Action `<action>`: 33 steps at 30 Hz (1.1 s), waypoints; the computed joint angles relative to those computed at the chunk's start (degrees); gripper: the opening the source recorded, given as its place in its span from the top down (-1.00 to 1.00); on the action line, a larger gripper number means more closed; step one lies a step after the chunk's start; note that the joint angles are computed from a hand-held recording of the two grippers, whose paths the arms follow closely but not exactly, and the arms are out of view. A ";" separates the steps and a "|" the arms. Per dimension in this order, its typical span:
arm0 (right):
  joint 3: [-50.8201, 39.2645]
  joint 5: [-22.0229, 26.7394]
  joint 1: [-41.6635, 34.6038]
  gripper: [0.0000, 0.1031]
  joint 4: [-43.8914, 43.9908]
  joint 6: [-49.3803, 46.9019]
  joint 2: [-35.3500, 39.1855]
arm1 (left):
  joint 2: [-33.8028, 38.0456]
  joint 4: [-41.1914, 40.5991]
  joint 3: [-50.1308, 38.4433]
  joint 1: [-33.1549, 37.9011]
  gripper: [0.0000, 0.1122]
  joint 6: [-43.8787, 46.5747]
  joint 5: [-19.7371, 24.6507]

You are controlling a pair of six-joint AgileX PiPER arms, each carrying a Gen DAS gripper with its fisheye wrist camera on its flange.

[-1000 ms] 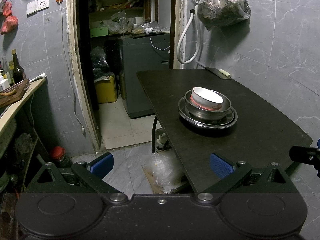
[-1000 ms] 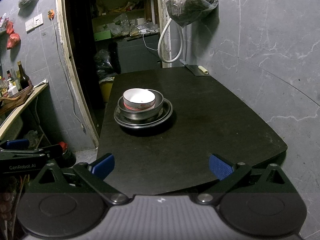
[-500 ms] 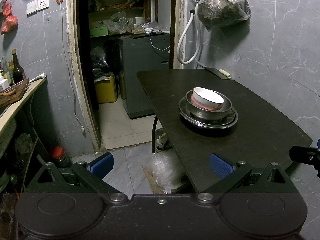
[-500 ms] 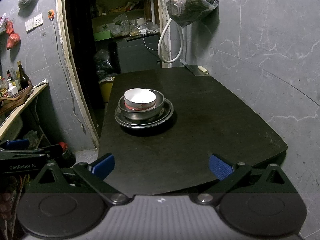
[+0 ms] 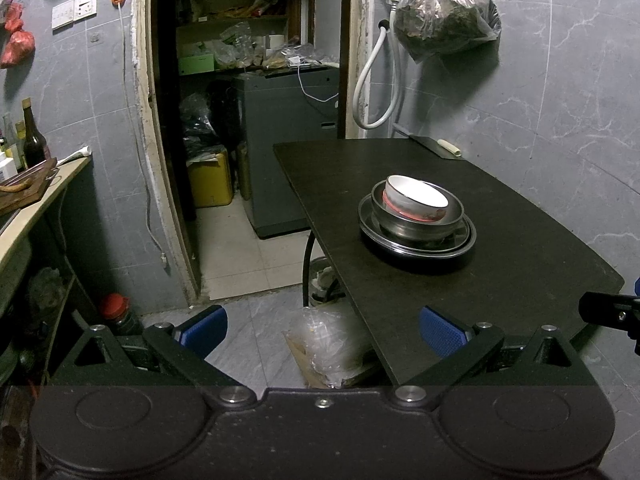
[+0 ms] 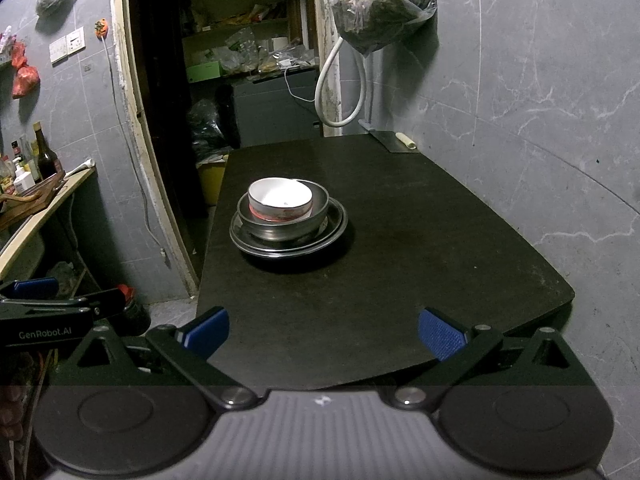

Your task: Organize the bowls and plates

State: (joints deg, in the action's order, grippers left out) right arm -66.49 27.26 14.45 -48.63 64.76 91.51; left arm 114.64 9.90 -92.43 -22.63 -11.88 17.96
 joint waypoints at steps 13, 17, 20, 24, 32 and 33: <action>-0.47 0.27 0.15 -1.00 -0.03 0.22 0.45 | 0.14 -0.10 -0.17 -0.01 -0.82 0.09 0.06; -0.46 0.28 0.18 -1.00 -0.14 0.33 0.46 | 0.15 -0.11 -0.18 -0.03 -0.82 0.09 0.06; -0.56 0.33 0.14 -1.00 0.10 0.06 0.48 | 0.15 -0.17 -0.19 -0.01 -0.82 0.15 0.07; -0.57 0.31 0.13 -1.00 0.07 0.04 0.50 | 0.20 -0.16 -0.25 -0.01 -0.82 0.11 0.10; -0.79 0.32 0.06 -1.00 0.72 -0.57 0.79 | 0.29 -0.52 -0.39 0.02 -0.82 0.42 0.16; -0.79 0.14 -0.03 -1.00 0.72 -0.58 0.97 | 0.30 -0.77 -0.40 0.06 -0.82 0.74 0.16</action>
